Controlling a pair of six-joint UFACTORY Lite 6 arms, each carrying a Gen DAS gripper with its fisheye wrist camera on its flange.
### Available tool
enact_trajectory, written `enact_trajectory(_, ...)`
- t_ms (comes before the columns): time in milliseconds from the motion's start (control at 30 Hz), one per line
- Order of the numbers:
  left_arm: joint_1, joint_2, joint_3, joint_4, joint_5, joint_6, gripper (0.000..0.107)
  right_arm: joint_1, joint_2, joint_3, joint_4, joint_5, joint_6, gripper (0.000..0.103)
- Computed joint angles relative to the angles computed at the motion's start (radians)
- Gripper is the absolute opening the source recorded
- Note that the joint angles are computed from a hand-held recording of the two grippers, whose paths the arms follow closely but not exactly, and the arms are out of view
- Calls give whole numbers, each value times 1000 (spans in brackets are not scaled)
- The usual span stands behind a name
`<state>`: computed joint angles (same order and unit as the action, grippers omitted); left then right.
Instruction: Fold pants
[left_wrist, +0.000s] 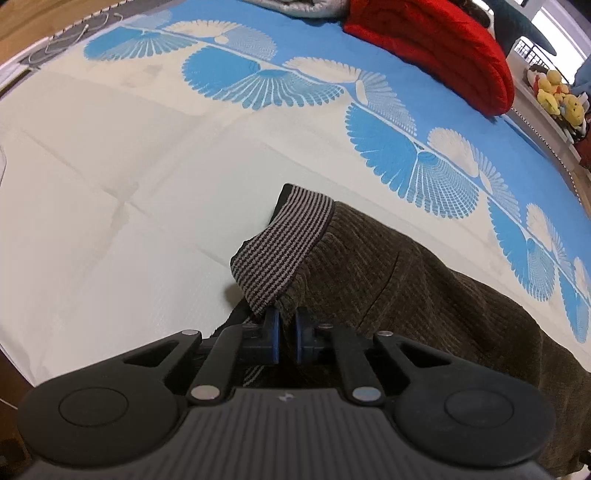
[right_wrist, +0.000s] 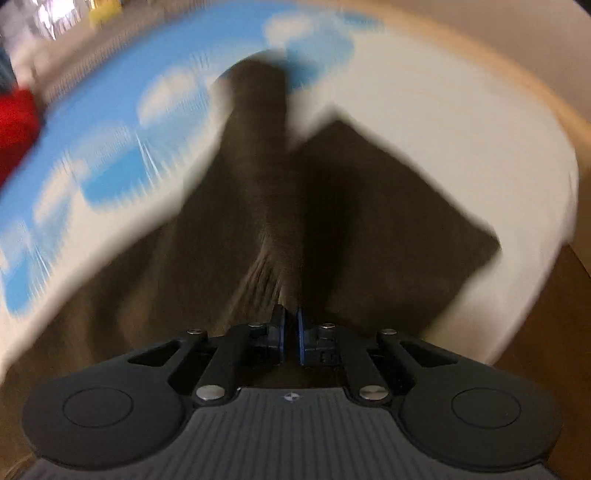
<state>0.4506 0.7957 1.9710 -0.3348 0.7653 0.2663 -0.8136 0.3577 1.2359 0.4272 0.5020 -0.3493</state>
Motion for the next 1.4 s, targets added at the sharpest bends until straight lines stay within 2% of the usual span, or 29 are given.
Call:
enact_trajectory(100,13,33,47,-26,30,-18,12,-112,20,25,232,4,-227,11)
enact_trajectory(133,15,44,60,-29,39,-33,13,-157,49,57,310,22,-271,14)
enact_trajectory(167,18,53,72,-34,47,-44,13,-188,77,84,359,30,-282,21)
enact_trajectory(200,19,61,83,-37,51,-54,14,-217,106,113,392,34,-264,28)
enact_trajectory(233,17,63,86,-35,50,-63,14,-244,145,153,412,42,-228,30)
enact_trajectory(333,16,68,92,-29,48,-79,14,-304,257,261,453,62,-125,31)
enact_trajectory(467,26,82,109,-45,68,-81,16,-303,363,356,464,52,-77,34)
enact_trajectory(600,24,116,153,-55,109,-50,49,-256,393,393,388,0,-63,34)
enact_trajectory(633,16,112,146,-35,100,-52,48,-240,388,392,347,-20,-42,34)
enact_trajectory(667,7,103,131,-10,86,-57,47,-222,375,380,292,-54,-9,27)
enact_trajectory(700,-2,96,119,18,74,-65,41,-211,371,380,262,-64,-2,10)
enact_trajectory(733,-10,86,102,46,61,-75,31,-200,351,360,244,-85,-13,10)
enact_trajectory(767,-12,75,87,59,48,-76,27,-199,321,333,269,-109,-48,8)
enact_trajectory(833,-6,33,36,22,13,-25,12,-213,262,291,440,-135,-191,7)
enact_trajectory(900,-3,-27,-32,-29,-23,47,9,-246,181,233,649,-135,-336,6)
enact_trajectory(967,0,-68,-71,-72,-15,128,9,-285,101,181,739,-130,-354,6)
enact_trajectory(1000,-1,-72,-72,-71,5,143,9,-290,71,154,721,-164,-335,6)
enact_trajectory(1067,-13,-41,-27,19,63,113,9,-295,107,170,560,-180,-200,6)
enact_trajectory(1167,-23,25,49,133,163,74,9,-299,269,296,246,-76,54,7)
enact_trajectory(1233,-24,10,25,159,168,92,9,-275,299,314,53,-71,202,7)
enact_trajectory(1333,-25,-22,-5,219,152,60,10,-244,270,292,-30,-107,275,8)
enact_trajectory(1400,-2,-49,-15,179,129,79,12,-228,244,266,-91,-123,332,10)
